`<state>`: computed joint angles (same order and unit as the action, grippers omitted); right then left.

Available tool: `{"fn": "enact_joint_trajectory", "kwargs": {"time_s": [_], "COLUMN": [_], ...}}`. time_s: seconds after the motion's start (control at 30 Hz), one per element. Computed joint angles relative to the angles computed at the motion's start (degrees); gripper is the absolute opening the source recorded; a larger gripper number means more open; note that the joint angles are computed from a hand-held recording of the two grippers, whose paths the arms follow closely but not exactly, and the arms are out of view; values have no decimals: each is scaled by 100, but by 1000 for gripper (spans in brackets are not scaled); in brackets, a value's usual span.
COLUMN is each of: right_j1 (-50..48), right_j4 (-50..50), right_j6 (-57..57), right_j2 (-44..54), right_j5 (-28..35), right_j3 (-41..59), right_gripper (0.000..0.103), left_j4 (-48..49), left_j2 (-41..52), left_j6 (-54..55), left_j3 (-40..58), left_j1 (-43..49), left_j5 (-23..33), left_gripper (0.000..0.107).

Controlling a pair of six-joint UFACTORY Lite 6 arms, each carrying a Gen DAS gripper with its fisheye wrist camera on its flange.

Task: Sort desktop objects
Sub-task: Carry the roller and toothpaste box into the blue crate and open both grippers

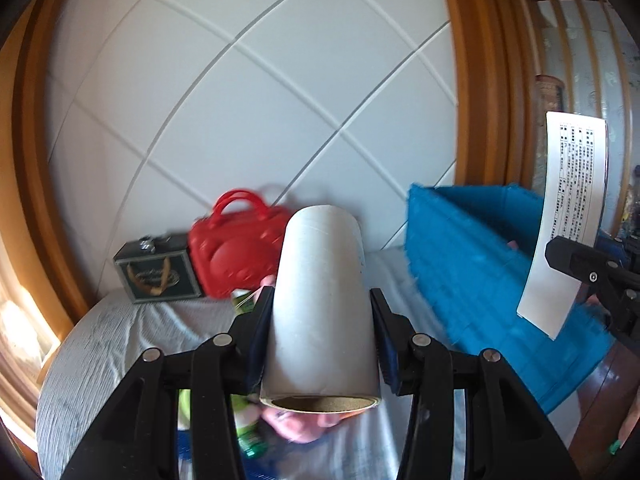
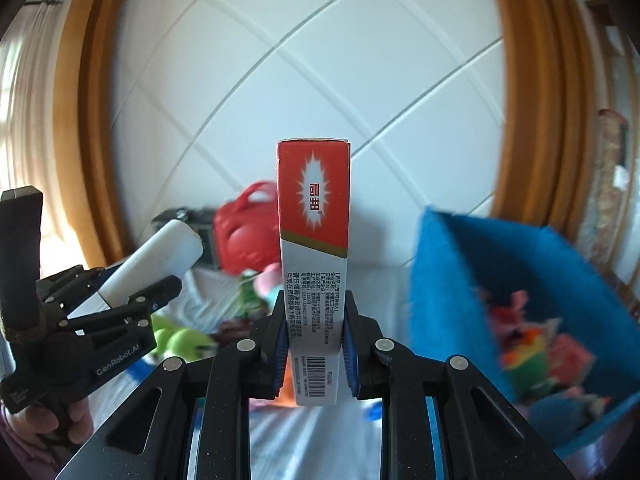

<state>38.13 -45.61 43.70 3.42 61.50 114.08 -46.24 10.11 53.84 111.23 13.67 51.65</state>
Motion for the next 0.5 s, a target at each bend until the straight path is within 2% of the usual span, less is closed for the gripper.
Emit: {"fn": "enact_joint_trajectory", "kwargs": {"time_s": [0.13,0.2,0.3,0.43,0.5], "right_j1": [-1093,-2263,-4062,-6460,-7476], "right_j4": [502,1344,2684,4920,6107], "right_j6": [-959,-1976,-3358,-5442,-6590], "right_j2": [-1338,-1808,-2097,-1992,-1757], "right_j5": [-305,-766,-1143,-1424,-1218], "right_j3": [-915,-1268,-1533,-1751,-1714], "right_gripper": [23,23,23,23,23], "left_j4": [985,1769,3411,5044,5551], "left_j2": [-631,-725,-551,155,643], "left_j6": [-1291,-2162,-3875,-5490,-5954], "left_j3": [-324,-251,134,1066,1637], "left_j1": [-1479,-2323,-3819,-5270,-5800], "left_j5": [-605,-879,-1123,-739,-448], "left_gripper": [45,45,45,45,45]}}
